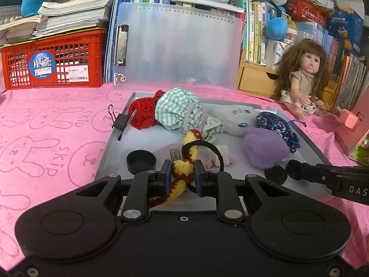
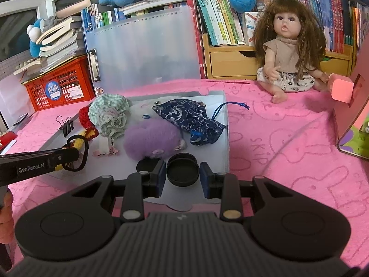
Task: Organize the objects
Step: 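Carry the snake and black lid with both grippers over the tray, then open both grippers to drop the snake and black lid into the tray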
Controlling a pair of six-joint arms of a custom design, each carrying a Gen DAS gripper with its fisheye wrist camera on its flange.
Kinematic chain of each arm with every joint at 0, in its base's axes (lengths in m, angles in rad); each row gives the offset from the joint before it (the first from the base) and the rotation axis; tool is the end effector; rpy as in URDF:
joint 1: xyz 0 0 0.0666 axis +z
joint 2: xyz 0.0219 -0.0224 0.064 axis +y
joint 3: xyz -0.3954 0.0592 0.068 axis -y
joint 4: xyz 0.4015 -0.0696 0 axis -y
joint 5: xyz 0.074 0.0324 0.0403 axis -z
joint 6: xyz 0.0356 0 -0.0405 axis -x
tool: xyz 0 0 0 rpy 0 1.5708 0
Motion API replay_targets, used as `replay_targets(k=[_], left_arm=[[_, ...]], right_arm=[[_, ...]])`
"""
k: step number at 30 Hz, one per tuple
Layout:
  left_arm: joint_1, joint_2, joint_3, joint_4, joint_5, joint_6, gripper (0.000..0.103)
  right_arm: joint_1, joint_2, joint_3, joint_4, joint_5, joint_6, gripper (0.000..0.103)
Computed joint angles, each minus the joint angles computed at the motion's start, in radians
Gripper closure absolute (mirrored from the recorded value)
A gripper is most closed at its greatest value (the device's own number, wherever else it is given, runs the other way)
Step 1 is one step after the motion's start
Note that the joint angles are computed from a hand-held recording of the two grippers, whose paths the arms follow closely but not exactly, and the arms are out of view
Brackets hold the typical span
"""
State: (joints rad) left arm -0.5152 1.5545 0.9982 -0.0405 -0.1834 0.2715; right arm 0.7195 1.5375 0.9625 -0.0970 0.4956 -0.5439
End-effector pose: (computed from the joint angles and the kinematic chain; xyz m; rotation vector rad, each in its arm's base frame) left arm 0.4507 -0.2482 0.2536 0.1585 2.1616 -0.2555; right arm 0.3844 0.3138 0.2440 0.0725 2.1541 0.1725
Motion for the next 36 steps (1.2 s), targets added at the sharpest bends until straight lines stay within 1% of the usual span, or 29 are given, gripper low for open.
replay_targets(k=[10,18,20,21,24,27,29,30,31,32,33,35,36], left_arm=[[0.011,0.046,0.055,-0.028,-0.007,0.006,0.084],[0.013,0.053,0.061,-0.041,-0.001,0.007,0.083],[0.013,0.051,0.060,-0.042,-0.001,0.007,0.083],[0.012,0.050,0.060,-0.043,0.000,0.009,0.083],[0.008,0.044,0.057,-0.048,-0.002,0.005,0.082],[0.004,0.036,0.052,-0.049,-0.001,0.006,0.077],[0.003,0.029,0.047,-0.046,0.002,0.007,0.067],[0.002,0.024,0.044,-0.043,0.002,0.006,0.066],[0.000,0.019,0.040,-0.039,0.001,0.002,0.063],[-0.001,0.015,0.037,-0.037,0.000,-0.002,0.060],[-0.003,0.009,0.033,-0.034,-0.003,-0.006,0.058],[-0.007,0.000,0.026,-0.029,-0.008,-0.011,0.049],[-0.009,-0.007,0.022,-0.026,-0.010,-0.013,0.047]], right_arm=[[-0.014,0.033,0.043,-0.014,-0.024,0.000,0.067],[-0.011,0.039,0.049,-0.013,-0.025,0.005,0.067],[-0.011,0.036,0.045,-0.011,-0.026,0.000,0.065],[-0.011,0.035,0.043,-0.009,-0.026,-0.002,0.062],[-0.010,0.033,0.041,-0.006,-0.027,-0.002,0.062],[-0.008,0.030,0.041,-0.005,-0.023,0.001,0.062],[-0.004,0.027,0.040,-0.003,-0.019,0.004,0.060],[-0.002,0.025,0.039,-0.002,-0.015,0.005,0.058],[-0.001,0.024,0.038,0.000,-0.014,0.007,0.053],[0.001,0.022,0.037,0.002,-0.012,0.009,0.049],[0.003,0.020,0.036,0.004,-0.011,0.010,0.047],[0.007,0.016,0.034,0.005,-0.007,0.013,0.047],[0.009,0.014,0.033,0.006,-0.004,0.014,0.047]])
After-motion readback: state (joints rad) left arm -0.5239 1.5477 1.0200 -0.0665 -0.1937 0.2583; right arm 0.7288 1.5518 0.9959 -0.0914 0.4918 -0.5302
